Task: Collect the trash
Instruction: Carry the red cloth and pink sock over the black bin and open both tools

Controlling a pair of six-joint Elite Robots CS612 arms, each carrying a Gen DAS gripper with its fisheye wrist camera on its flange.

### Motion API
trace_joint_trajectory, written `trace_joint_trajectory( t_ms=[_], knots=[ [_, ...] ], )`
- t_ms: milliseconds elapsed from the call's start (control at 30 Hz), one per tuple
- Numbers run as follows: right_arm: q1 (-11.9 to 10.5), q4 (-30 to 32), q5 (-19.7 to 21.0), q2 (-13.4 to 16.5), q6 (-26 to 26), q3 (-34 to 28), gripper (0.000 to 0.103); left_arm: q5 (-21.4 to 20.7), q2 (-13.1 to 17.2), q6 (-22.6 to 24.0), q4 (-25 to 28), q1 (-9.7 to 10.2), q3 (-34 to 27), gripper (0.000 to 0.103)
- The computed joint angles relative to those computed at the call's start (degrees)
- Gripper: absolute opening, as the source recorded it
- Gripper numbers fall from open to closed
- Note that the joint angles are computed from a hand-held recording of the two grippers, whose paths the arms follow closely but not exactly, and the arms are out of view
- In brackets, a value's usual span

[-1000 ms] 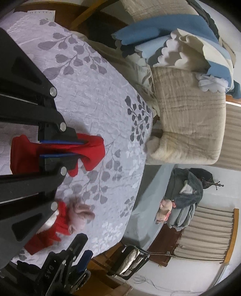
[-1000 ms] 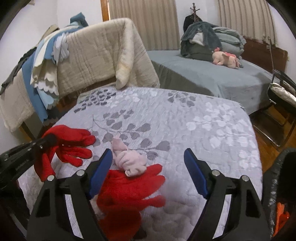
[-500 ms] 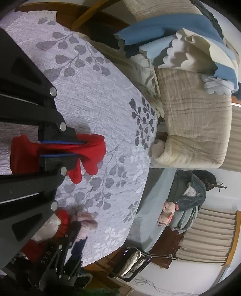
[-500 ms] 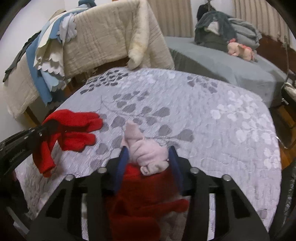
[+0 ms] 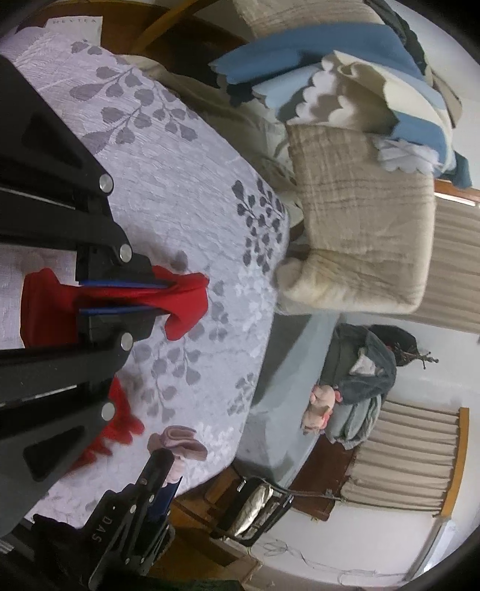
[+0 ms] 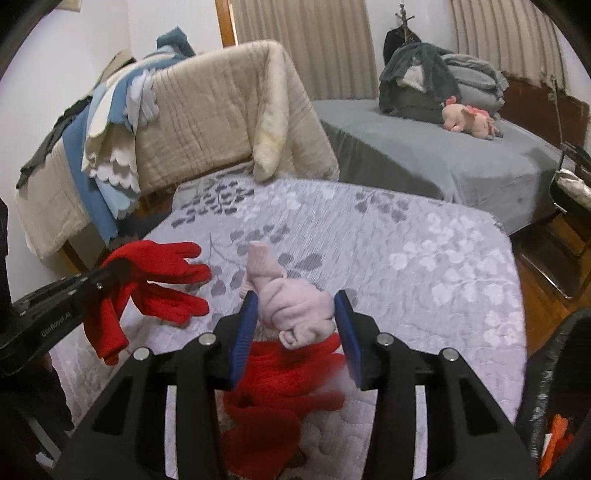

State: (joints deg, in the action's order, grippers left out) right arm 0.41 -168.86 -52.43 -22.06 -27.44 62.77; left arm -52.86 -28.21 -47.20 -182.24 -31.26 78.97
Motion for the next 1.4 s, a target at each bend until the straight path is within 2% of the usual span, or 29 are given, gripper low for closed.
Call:
trace_joint_trajectory(
  t_ms=[500, 700, 1000, 1400],
  knots=[
    [-2.7, -6.2, 2.6, -3.0, 4.1, 3.9, 0.041, 0.2, -0.8, 6.5, -4.1, -2.21, -2.6, 0.008],
    [-3.9, -8.0, 1.5, -4.0, 5.4, 5.3, 0.041, -0.3, -0.1, 9.0, -3.2, -3.09, -5.1, 0.007],
    [-6.5, -13.6, 1.3, -5.6, 8.7, 7.9, 0.041, -4.0, 1.6, 13.0, -4.1, -4.24, -9.7, 0.007],
    [-10.4, -19.8, -2.2, -6.7, 13.3, 10.4, 0.041, -9.0, 4.7, 18.2, -3.6, -5.61, -17.1, 0.007]
  ],
)
